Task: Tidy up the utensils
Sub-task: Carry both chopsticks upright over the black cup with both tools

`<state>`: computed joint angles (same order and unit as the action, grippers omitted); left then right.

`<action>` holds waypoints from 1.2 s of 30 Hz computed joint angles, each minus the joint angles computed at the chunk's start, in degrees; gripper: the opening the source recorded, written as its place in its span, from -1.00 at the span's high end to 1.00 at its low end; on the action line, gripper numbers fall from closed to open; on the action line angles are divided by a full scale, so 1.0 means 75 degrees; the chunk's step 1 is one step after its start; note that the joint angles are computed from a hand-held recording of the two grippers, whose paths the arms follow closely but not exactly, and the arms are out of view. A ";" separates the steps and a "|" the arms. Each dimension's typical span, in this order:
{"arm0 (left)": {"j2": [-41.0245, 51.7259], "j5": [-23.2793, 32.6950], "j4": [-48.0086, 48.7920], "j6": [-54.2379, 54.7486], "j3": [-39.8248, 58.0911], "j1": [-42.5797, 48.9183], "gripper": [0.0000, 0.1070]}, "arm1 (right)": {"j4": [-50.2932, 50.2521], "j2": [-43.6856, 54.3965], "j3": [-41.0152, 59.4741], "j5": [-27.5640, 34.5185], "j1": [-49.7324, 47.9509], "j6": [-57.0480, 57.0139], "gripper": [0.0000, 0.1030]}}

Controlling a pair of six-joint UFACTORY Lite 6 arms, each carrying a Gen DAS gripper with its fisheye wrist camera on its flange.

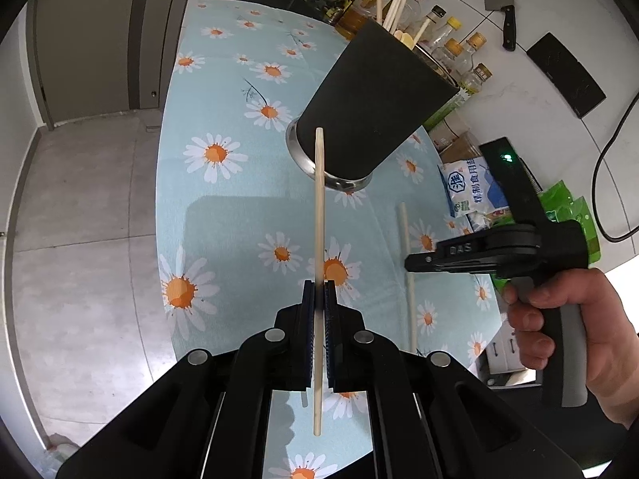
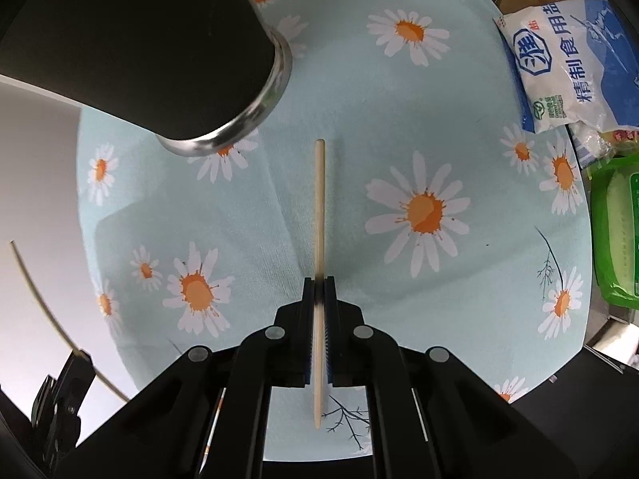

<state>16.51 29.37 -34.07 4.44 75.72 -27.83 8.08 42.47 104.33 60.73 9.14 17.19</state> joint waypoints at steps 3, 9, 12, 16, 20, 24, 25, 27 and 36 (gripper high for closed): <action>0.0053 0.0023 0.0690 -0.0795 0.0262 -0.0223 0.94 | 0.0242 -0.0540 -0.0621 -0.0303 -0.0185 -0.0554 0.90; 0.0284 0.0264 0.2158 -0.2418 0.0990 -0.0668 0.93 | 0.0941 -0.1649 -0.1634 -0.0646 -0.0464 -0.1739 0.90; 0.0441 0.0406 0.2712 -0.3049 0.1405 -0.0882 0.93 | 0.1540 -0.1672 -0.1330 -0.0356 -0.0967 -0.2699 0.90; 0.0733 0.0565 0.3417 -0.3818 0.2064 -0.1215 0.93 | 0.2137 -0.2013 -0.1566 -0.0405 -0.1400 -0.3680 0.89; 0.1031 0.0712 0.3961 -0.4444 0.2654 -0.1494 0.94 | 0.2395 -0.2288 -0.1613 -0.0194 -0.1888 -0.4600 0.89; 0.1194 0.0632 0.4122 -0.4940 0.3058 -0.1677 0.93 | 0.2694 -0.2382 -0.1434 0.0053 -0.2249 -0.5274 0.89; 0.1214 0.0628 0.4222 -0.5127 0.3141 -0.1732 0.93 | 0.2731 -0.2388 -0.1309 0.0173 -0.2343 -0.5407 0.89; 0.1333 0.0758 0.4510 -0.5473 0.3463 -0.1875 0.93 | 0.2919 -0.2431 -0.1243 0.0269 -0.2449 -0.5721 0.89; 0.1599 0.1043 0.5542 -0.6666 0.4347 -0.2121 0.93 | 0.4152 -0.2534 -0.0956 0.0345 -0.2607 -0.7197 0.89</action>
<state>28.50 37.20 7.49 -45.55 108.32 -43.74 39.22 23.47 97.16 63.31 -10.41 -36.79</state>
